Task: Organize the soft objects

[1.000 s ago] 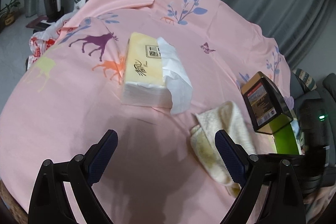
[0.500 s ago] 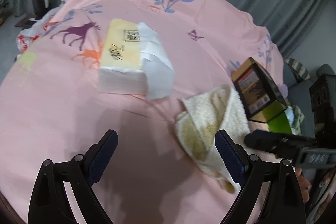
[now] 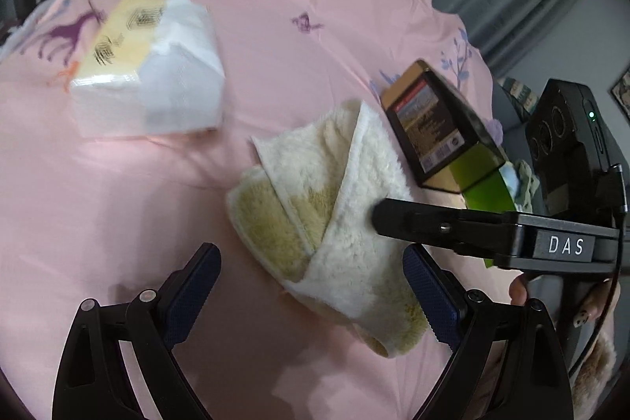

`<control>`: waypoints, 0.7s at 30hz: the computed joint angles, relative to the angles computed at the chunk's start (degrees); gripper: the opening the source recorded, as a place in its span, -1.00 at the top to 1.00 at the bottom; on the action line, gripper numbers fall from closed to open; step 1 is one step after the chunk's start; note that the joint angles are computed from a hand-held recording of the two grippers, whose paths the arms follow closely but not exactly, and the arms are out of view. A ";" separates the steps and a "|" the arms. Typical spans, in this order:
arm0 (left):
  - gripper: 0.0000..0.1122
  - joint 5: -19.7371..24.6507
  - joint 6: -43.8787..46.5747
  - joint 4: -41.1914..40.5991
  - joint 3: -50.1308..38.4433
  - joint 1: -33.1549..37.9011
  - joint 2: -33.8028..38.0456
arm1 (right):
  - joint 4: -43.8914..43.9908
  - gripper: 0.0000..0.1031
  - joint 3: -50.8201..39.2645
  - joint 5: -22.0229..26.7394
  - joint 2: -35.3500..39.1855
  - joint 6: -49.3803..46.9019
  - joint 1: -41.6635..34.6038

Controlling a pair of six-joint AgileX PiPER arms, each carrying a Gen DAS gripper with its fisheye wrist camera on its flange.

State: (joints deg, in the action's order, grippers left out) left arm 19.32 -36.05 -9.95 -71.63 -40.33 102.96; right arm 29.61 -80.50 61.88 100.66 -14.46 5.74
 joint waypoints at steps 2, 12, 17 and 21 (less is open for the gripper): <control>-0.67 -0.55 1.57 -2.11 -0.13 0.09 0.68 | 0.93 -0.30 0.13 0.54 0.35 -0.73 -0.32; -0.54 -1.80 -4.67 6.13 -2.01 -1.62 2.97 | 3.61 0.01 -0.48 0.61 3.79 -2.09 0.62; -0.18 -3.69 3.25 -1.79 -1.91 -1.30 3.49 | 5.32 0.17 0.02 0.77 3.52 -3.59 0.34; -0.11 -4.70 8.04 -7.07 -0.94 -1.12 2.66 | 7.31 0.22 0.72 1.08 3.04 -5.02 -0.53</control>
State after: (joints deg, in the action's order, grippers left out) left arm 14.62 -28.02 -17.01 -72.57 -41.45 105.62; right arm 36.92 -79.78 62.97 103.70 -19.48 5.20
